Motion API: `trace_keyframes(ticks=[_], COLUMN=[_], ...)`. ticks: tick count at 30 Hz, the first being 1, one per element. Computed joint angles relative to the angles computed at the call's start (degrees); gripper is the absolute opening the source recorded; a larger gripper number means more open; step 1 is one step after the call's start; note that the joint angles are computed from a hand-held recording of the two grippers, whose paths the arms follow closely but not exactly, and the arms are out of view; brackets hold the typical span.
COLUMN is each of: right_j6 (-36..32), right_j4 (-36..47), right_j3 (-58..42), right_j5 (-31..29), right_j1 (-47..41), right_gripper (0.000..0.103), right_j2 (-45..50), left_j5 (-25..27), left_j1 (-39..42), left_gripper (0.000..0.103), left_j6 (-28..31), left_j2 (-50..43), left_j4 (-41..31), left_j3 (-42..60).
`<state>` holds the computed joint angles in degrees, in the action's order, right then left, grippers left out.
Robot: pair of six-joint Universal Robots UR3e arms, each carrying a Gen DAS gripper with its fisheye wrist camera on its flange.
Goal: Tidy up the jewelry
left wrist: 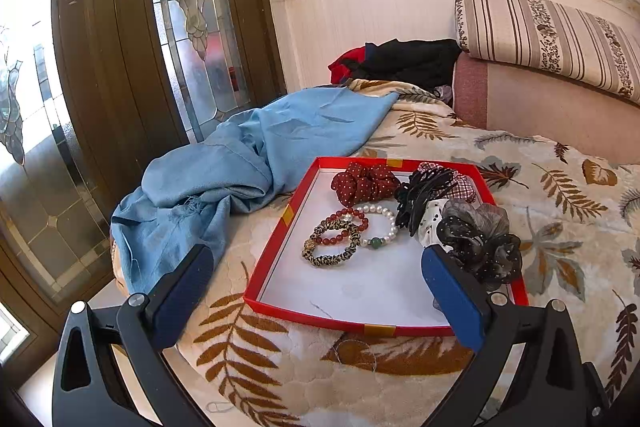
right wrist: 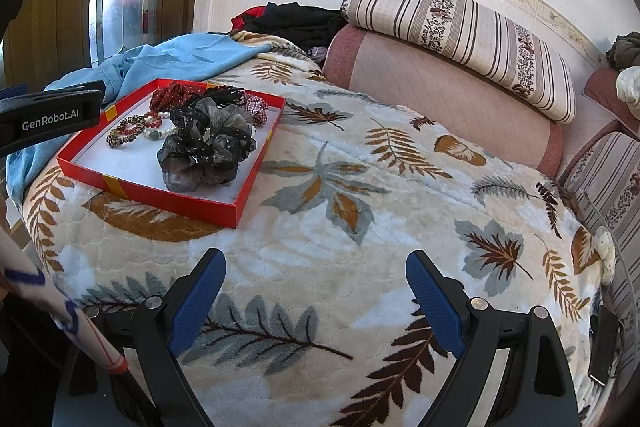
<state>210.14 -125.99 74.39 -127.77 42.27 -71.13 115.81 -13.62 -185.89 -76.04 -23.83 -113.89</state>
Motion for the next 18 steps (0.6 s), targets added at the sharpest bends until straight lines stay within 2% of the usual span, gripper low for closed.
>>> trace_keyframes(ticks=[18], right_j6=[0.1], right_j4=[0.1], right_j3=[-0.2], right_j5=[-0.1], right_j1=[0.1], right_gripper=[0.094], right_j2=[0.2], left_j5=[-0.2], left_j1=[0.1], left_gripper=[0.103], left_j6=[-0.2], left_j2=[-0.1], left_j4=[-0.1], left_j3=[-0.3])
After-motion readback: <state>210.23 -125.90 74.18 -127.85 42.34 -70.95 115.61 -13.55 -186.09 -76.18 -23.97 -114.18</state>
